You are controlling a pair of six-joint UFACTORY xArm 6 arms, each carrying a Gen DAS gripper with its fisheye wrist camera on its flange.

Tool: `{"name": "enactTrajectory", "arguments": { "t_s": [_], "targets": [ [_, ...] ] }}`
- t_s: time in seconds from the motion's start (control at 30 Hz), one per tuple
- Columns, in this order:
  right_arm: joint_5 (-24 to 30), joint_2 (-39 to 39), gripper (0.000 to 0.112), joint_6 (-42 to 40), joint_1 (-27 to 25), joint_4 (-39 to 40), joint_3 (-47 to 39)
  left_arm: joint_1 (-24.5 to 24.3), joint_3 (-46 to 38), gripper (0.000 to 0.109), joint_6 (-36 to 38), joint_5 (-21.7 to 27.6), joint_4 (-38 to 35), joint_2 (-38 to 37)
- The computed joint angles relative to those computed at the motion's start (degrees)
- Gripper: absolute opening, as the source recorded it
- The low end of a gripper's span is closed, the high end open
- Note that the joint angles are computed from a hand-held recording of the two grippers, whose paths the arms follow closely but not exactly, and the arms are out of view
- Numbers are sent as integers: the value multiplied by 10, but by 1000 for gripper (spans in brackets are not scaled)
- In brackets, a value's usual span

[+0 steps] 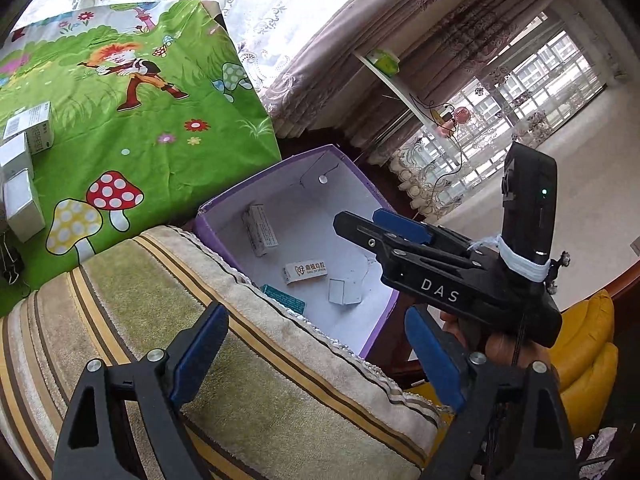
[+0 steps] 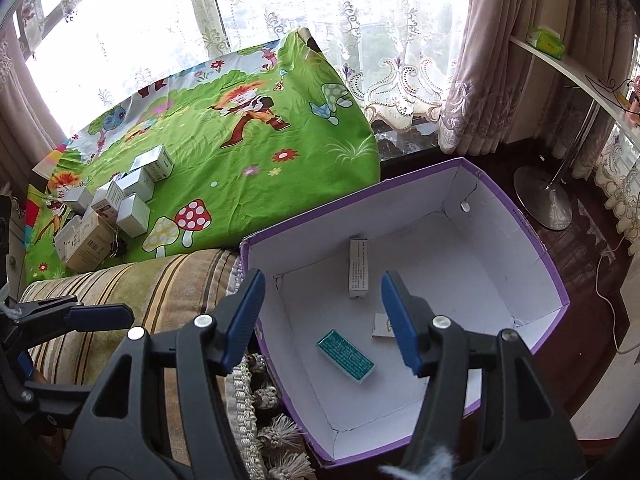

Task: Organize rigid objects
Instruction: 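Carry both boxes into the purple box and open both tools, then move both open tools back over the box pile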

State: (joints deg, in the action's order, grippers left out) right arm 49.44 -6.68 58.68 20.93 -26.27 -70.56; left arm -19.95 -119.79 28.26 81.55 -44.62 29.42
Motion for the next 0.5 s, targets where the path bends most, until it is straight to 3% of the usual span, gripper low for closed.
{"name": "enactTrajectory", "arguments": {
  "t_s": [0.13, 0.4, 0.5],
  "targets": [
    [-5, 7, 64, -7, 3, 8, -7, 6, 14, 91, 9, -36, 17, -15],
    [-9, 29, 65, -23, 10, 19, -35, -19, 143, 91, 86, -275, 142, -117],
    [-5, 44, 65, -33, 17, 17, -57, -16, 152, 91, 93, -328, 159, -121]
  ]
}}
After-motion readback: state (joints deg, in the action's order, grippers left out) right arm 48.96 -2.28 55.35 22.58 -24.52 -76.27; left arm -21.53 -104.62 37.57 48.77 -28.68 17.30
